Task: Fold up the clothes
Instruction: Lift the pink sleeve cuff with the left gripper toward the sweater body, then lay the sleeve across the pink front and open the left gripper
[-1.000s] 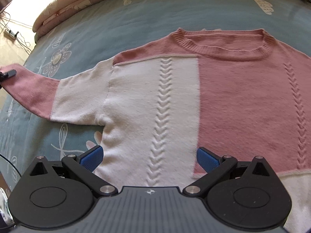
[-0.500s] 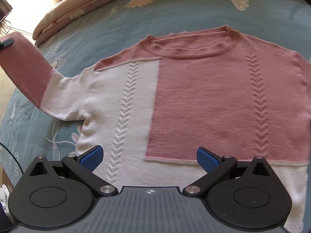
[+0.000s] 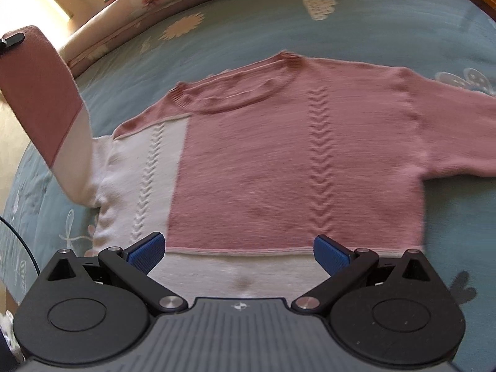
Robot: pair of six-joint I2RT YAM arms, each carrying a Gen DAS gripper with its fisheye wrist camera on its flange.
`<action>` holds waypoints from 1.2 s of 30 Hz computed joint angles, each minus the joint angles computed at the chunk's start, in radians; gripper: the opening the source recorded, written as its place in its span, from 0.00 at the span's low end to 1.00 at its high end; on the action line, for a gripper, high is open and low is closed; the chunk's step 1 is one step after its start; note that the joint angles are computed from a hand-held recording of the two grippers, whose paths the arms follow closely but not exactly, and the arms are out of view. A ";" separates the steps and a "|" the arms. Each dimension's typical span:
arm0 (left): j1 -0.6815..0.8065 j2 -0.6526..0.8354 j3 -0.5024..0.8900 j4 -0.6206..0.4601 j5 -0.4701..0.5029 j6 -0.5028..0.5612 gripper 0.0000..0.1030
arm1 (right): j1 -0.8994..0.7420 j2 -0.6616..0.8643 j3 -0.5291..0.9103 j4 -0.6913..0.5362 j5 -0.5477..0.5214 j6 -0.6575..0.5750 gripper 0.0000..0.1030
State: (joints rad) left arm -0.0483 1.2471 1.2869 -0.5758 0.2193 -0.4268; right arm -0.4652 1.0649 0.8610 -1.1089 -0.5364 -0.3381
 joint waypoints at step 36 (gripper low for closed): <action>-0.620 0.477 -0.039 0.203 -0.471 0.121 0.05 | -0.417 0.134 0.005 -0.015 -0.026 -0.257 1.00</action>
State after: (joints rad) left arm -0.6679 1.7242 1.2481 -0.3724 -0.2514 -0.3060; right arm -0.8824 1.1990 0.8660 -1.1240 -0.5621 -0.5953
